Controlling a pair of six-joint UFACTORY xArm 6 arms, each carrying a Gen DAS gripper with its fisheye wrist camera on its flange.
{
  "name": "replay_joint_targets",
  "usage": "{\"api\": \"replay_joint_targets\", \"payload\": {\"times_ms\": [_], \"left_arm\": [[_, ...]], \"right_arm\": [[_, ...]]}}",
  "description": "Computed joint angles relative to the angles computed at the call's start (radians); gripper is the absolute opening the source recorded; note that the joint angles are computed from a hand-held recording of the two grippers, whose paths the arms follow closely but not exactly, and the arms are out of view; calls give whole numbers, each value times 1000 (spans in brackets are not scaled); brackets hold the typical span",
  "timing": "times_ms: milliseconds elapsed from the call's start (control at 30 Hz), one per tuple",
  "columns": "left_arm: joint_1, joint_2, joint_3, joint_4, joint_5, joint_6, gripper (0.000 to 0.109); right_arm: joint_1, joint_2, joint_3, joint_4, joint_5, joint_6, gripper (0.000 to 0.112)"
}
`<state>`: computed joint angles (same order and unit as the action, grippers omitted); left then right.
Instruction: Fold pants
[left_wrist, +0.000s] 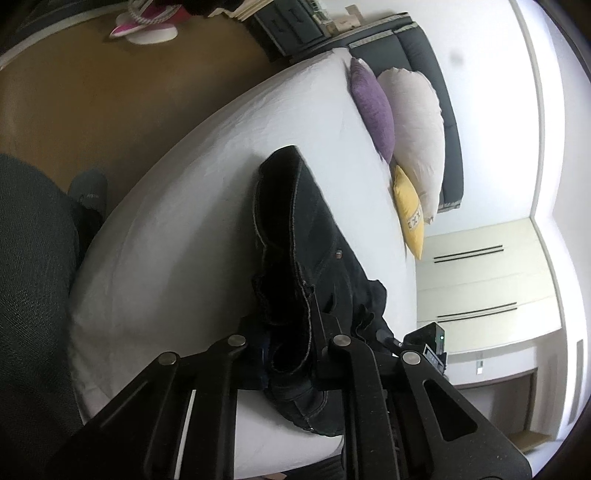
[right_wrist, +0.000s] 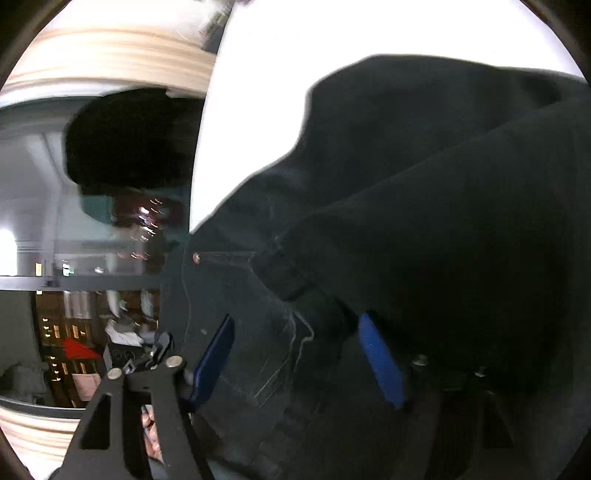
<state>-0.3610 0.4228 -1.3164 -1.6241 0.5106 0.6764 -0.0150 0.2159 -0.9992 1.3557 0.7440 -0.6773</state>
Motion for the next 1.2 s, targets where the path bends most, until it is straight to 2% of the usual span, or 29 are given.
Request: {"api": "replay_joint_targets", "payload": {"times_ms": [67, 267, 500, 600, 667, 933, 1033, 1200], "left_arm": [[-12, -8, -13, 25, -17, -1, 11], [-60, -32, -66, 107, -60, -22, 10], [-138, -27, -164, 245, -104, -79, 10], [-193, -4, -232, 361, -122, -131, 10], [-232, 23, -285, 433, -128, -163, 10], [-377, 178, -505, 725, -102, -304, 10], [-418, 240, -574, 843, -99, -371, 10], [-445, 354, -729, 1012, -48, -500, 10]], "right_arm": [[6, -23, 32, 44, -27, -50, 73], [39, -56, 67, 81, -80, -140, 86], [40, -37, 9, 74, -71, -63, 92], [23, -28, -26, 100, -6, 2, 92], [11, -72, -2, 121, 5, -33, 92], [-58, -221, 68, 43, 78, -83, 92], [-100, -247, 88, 36, 109, -85, 92], [-146, -277, 127, 76, 157, -121, 92]]}}
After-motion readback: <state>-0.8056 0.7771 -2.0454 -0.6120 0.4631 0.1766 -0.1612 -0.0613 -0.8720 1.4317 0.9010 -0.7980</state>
